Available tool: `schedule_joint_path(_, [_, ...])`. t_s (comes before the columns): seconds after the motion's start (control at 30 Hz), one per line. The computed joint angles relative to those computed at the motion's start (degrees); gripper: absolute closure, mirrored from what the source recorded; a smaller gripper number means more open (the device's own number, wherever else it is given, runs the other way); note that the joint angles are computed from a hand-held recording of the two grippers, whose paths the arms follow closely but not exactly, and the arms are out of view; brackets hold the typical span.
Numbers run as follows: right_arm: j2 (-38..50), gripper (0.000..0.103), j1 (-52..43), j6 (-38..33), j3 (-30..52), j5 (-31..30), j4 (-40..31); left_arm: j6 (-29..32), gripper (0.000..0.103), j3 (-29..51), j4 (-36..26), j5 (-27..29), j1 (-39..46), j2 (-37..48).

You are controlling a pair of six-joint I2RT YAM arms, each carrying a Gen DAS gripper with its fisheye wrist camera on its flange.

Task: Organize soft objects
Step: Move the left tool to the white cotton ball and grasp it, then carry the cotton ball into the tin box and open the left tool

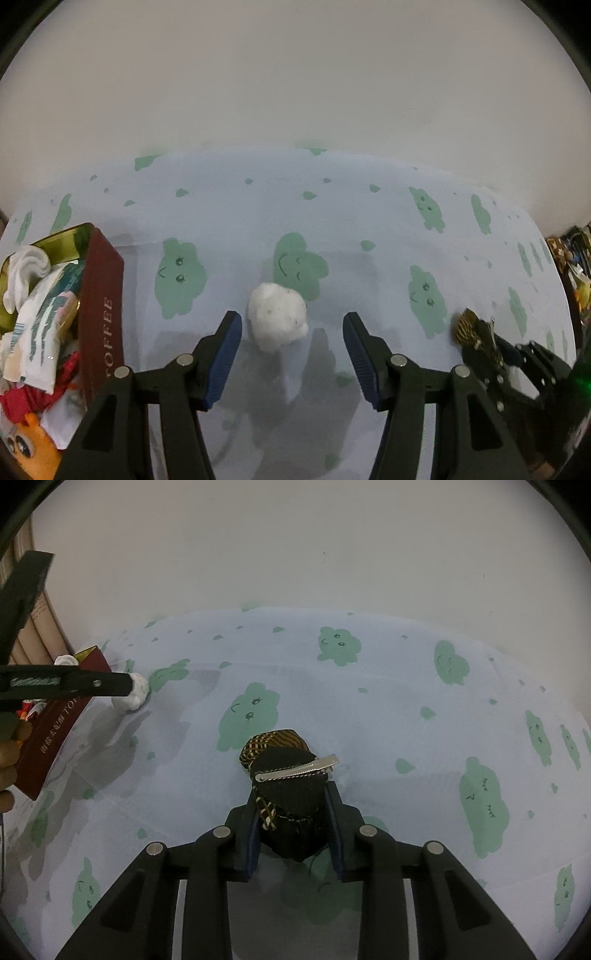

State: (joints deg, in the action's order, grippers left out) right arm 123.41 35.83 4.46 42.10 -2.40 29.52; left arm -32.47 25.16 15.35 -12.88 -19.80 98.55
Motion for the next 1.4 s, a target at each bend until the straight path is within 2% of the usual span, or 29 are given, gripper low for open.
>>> schedule_joint_path(0.13, [0.2, 0.074, -0.2, 0.0, 0.1, -0.4, 0.1, -0.9, 0.045, 2.3, 1.8, 3.6, 2.7, 4.6])
schedule_joint_path(0.27, [0.2, 0.073, -0.3, -0.1, 0.1, -0.6, 0.1, -2.5, 0.045, 3.8, 2.5, 4.6, 3.9, 8.1])
schedule_joint_path(0.3, [0.3, 0.073, -0.3, -0.1, 0.1, -0.6, 0.1, -3.0, 0.049, 3.7, 2.9, 4.6, 3.9, 8.5])
schedule_joint_path(0.33, [0.3, 0.073, -0.3, -0.2, 0.1, -0.6, 0.2, -3.3, 0.060, 3.6, 3.1, 4.2, 3.7, 8.8])
schedule_joint_path(0.4, [0.3, 0.073, -0.4, -0.2, 0.1, -0.6, 0.2, -3.3, 0.072, 4.2, 1.6, 1.8, 3.0, 9.0])
schedule_joint_path(0.5, [0.4, 0.072, -0.3, -0.5, 0.2, -0.4, 0.1, -3.2, 0.076, 2.5, 2.9, 1.8, 2.7, 7.9])
schedule_joint_path(0.63, [0.3, 0.072, 0.3, -0.5, 0.3, 0.4, -0.2, -4.6, 0.077, 1.2, -0.1, -1.8, 0.0, 4.6])
schedule_joint_path(0.7, [0.4, 0.072, 0.5, -0.4, 0.3, 0.7, -0.1, -4.6, 0.077, -0.7, -2.0, -3.9, -2.0, 0.2])
schedule_joint_path(0.93, [0.4, 0.072, 1.4, -0.5, 0.5, 2.1, -0.5, -7.8, 0.077, -4.2, -17.6, -11.1, -9.8, -17.5])
schedule_joint_path(1.03, [0.3, 0.072, 1.3, -0.5, 0.4, 2.0, -0.4, -9.4, 0.077, -4.9, -26.8, -13.1, -11.9, -27.5])
schedule_joint_path(1.17, [0.3, 0.072, 1.6, -0.6, 0.6, 2.6, -0.6, -9.3, 0.077, -5.9, -40.3, -14.6, -10.5, -43.3])
schedule_joint_path(1.27, [0.3, 0.072, 1.8, -0.7, 0.7, 2.9, -0.7, -6.3, 0.077, -6.1, -49.8, -15.6, -5.9, -53.8])
schedule_joint_path(1.33, [0.3, 0.072, 1.8, -0.8, 0.7, 3.1, -0.8, -2.5, 0.077, -6.5, -53.0, -13.6, -0.2, -59.4])
schedule_joint_path(1.4, [0.3, 0.072, 2.0, -0.8, 0.7, 3.3, -0.8, 3.8, 0.077, -7.3, -54.4, -9.2, 9.1, -64.1])
